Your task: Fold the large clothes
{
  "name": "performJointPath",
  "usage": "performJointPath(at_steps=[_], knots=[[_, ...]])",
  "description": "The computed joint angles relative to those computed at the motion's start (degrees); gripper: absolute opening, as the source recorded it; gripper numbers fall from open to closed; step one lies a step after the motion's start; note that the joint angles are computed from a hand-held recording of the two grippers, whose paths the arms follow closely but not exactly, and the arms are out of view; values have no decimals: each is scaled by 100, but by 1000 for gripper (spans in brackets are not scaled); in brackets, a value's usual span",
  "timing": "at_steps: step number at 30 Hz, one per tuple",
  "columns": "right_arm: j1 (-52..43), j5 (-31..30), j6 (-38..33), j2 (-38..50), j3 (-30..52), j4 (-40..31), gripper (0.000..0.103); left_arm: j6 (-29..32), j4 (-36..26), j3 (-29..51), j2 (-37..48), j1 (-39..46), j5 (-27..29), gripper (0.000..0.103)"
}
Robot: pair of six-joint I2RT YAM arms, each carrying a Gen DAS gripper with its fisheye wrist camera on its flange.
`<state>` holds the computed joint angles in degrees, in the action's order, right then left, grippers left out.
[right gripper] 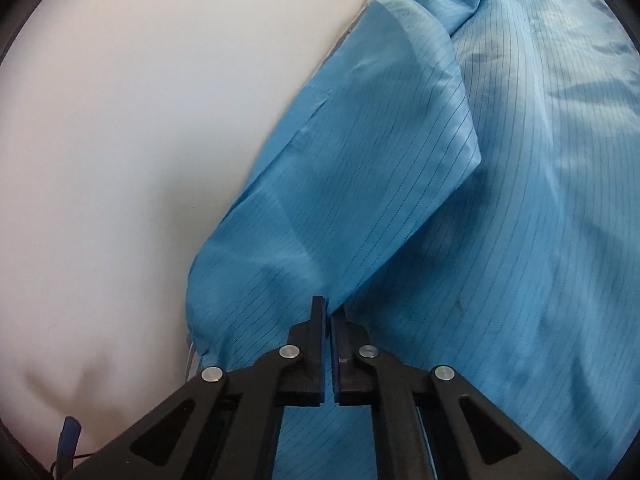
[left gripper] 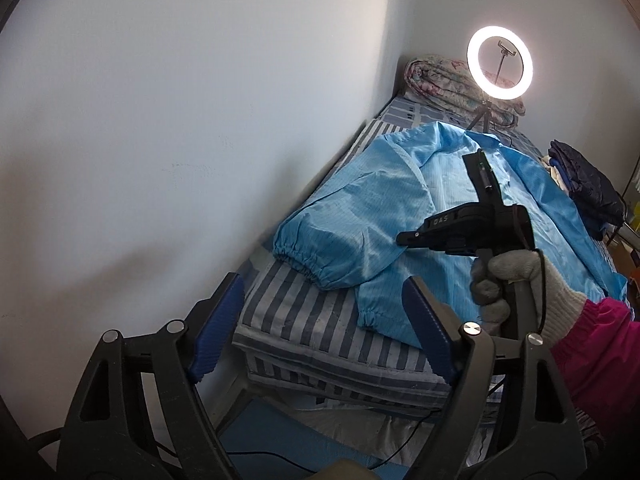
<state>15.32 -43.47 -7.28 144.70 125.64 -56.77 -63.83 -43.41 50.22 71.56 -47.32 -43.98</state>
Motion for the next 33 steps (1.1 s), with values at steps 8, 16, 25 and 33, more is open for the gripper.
performJointPath(at_steps=[8, 16, 25, 33], knots=[[-438, 284, -680, 152, 600, -684, 0, 769, 1277, -181, 183, 623, 952, 73], [-669, 354, -957, 301, 845, -768, 0, 1257, 2450, 119, 1446, 1793, 2413, 73], [-615, 498, -1222, -162, -6, -253, 0, 950, 3218, 124, 2544, 2852, 3524, 73], [-554, 568, -1165, -300, -590, 237, 0, 648, 4193, 40, 3057, 3264, 4111, 73]])
